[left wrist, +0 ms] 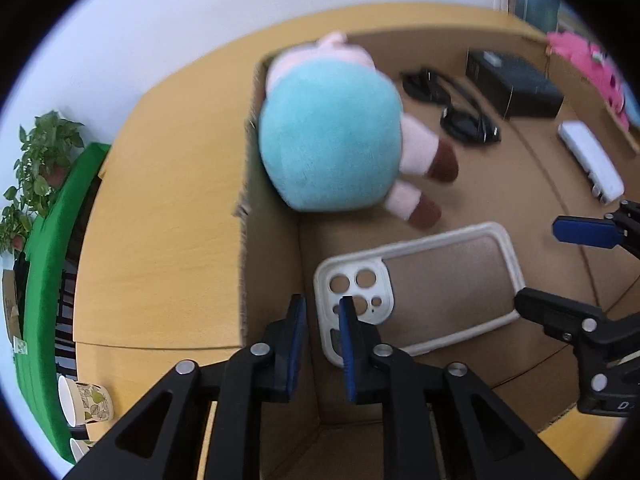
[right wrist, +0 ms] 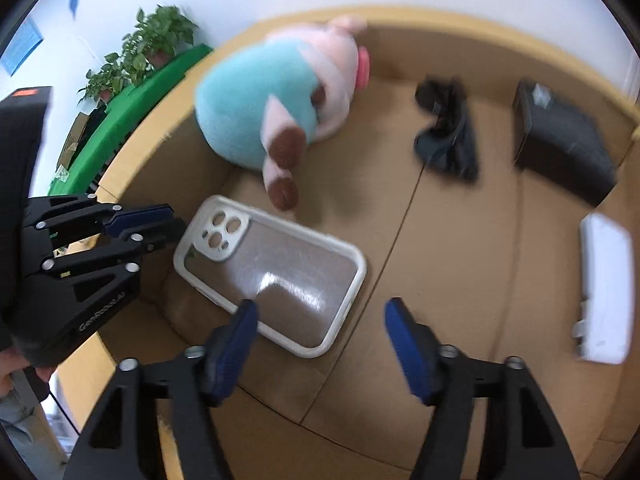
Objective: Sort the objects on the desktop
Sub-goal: 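Lower the phone case into the box and open the left gripper, then withdraw the left gripper from the box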
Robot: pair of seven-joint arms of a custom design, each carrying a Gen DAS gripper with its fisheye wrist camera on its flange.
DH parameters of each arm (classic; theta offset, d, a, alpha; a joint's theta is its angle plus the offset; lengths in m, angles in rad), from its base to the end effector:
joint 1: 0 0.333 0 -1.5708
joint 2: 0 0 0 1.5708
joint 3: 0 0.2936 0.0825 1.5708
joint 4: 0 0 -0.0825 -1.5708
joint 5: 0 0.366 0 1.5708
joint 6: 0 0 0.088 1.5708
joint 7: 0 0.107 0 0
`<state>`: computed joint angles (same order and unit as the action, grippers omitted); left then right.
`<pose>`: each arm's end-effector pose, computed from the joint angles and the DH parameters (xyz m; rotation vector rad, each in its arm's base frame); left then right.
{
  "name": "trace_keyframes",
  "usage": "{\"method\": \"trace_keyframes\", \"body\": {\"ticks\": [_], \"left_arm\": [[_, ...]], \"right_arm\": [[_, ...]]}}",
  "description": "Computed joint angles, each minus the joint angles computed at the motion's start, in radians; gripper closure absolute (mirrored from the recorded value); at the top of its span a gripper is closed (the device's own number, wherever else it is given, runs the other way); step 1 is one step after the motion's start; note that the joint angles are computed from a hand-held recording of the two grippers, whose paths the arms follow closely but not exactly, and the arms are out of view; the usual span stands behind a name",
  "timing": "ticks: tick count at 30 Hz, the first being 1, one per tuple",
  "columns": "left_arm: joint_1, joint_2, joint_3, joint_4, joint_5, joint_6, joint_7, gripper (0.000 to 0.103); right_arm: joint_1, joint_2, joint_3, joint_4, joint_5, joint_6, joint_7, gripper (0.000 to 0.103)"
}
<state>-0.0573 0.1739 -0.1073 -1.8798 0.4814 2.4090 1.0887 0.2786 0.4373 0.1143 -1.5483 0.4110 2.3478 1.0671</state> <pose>0.6071 -0.0949 0.4425 -1.8941 1.8577 -0.2057 0.6376 0.2578 0.4262 -2.3377 1.1744 -0.0092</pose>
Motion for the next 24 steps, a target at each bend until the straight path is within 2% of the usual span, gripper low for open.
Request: {"method": "trace_keyframes", "body": {"ticks": [1, 3, 4, 5, 6, 7, 9, 12, 14, 17, 19, 22, 24], "left_arm": [[0.0, -0.035, 0.007, -0.042, 0.028, 0.064, -0.04, 0.085], [0.007, -0.11, 0.015, -0.132, 0.085, 0.205, -0.135, 0.077], [0.013, -0.149, 0.019, -0.181, 0.125, 0.287, -0.2, 0.062], [0.02, -0.185, 0.019, -0.226, 0.195, 0.363, -0.292, 0.042], [0.036, -0.219, 0.014, -0.264, 0.327, 0.439, -0.443, 0.032], [0.076, -0.246, -0.019, -0.287, 0.485, 0.487, -0.618, 0.023], [0.096, -0.268, -0.039, -0.297, 0.758, 0.534, -0.926, 0.023], [0.091, -0.247, -0.068, -0.275, 1.057, 0.535, -1.266, 0.023], [0.058, -0.218, -0.074, -0.263, 1.141, 0.494, -1.374, 0.023], [0.012, -0.158, -0.068, -0.243, 1.149, 0.443, -1.38, 0.023], [-0.012, -0.119, -0.061, -0.228, 1.112, 0.412, -1.349, 0.023], [-0.038, -0.098, -0.048, -0.225, 1.14, 0.39, -1.403, 0.023], [-0.057, -0.091, -0.047, -0.225, 1.143, 0.334, -1.392, 0.023]], "right_arm": [[0.001, -0.034, 0.0, -0.043, 0.004, 0.052, -0.015, 0.033], [-0.002, -0.129, 0.004, -0.17, 0.031, 0.197, -0.057, 0.026], [-0.007, -0.175, 0.009, -0.234, 0.058, 0.267, -0.083, 0.017], [-0.015, -0.221, 0.018, -0.3, 0.105, 0.345, -0.118, 0.008], [-0.021, -0.26, 0.026, -0.356, 0.159, 0.428, -0.153, 0.004], [-0.025, -0.294, 0.034, -0.408, 0.215, 0.497, -0.193, 0.0], [-0.027, -0.348, 0.046, -0.494, 0.342, 0.619, -0.282, 0.0], [-0.023, -0.382, 0.049, -0.562, 0.539, 0.737, -0.429, 0.0], [-0.026, -0.381, 0.039, -0.564, 0.651, 0.751, -0.531, 0.0], [-0.031, -0.35, -0.006, -0.56, 0.563, 0.721, -0.449, 0.0], [-0.055, -0.33, 0.011, -0.54, 0.644, 0.709, -0.516, 0.0], [-0.062, -0.31, 0.023, -0.537, 0.687, 0.718, -0.57, 0.0], [-0.077, -0.297, 0.059, -0.517, 0.831, 0.755, -0.708, 0.0]]}}
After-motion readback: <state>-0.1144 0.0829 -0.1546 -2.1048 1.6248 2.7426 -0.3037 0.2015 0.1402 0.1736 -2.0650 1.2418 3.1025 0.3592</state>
